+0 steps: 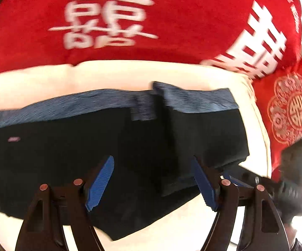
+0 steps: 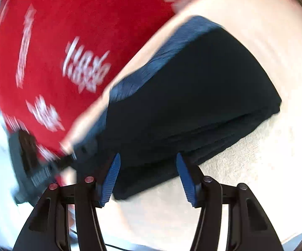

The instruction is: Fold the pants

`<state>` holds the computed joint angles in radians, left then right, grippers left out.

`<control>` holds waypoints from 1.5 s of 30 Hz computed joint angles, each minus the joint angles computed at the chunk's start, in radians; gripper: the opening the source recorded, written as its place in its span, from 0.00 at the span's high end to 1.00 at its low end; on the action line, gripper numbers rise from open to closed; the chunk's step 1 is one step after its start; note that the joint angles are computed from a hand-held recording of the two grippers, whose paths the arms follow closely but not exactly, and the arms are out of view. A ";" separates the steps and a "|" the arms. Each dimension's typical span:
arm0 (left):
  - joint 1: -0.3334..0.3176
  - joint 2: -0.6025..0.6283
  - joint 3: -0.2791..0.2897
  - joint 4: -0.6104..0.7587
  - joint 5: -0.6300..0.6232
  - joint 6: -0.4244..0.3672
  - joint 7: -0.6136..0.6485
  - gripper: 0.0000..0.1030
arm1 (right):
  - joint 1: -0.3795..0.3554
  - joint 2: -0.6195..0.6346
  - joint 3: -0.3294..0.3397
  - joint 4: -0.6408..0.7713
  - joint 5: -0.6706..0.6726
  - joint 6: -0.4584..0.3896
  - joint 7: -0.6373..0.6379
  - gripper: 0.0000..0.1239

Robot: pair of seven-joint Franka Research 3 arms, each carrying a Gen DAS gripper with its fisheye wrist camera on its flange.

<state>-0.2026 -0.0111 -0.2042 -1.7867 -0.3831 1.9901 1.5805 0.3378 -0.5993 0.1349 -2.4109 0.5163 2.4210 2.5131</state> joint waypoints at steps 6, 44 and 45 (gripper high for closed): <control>-0.023 0.091 -0.032 0.089 0.021 -0.027 0.007 0.29 | 0.029 -0.054 -0.020 -0.112 0.127 0.133 0.041 0.55; -0.045 -0.080 -0.003 -0.054 0.131 0.039 -0.078 0.42 | -0.045 0.035 -0.042 0.142 -0.060 -0.252 -0.236 0.68; -0.047 -0.062 -0.005 -0.028 0.132 0.040 -0.084 0.42 | -0.074 0.046 -0.035 0.165 -0.109 -0.258 -0.230 0.68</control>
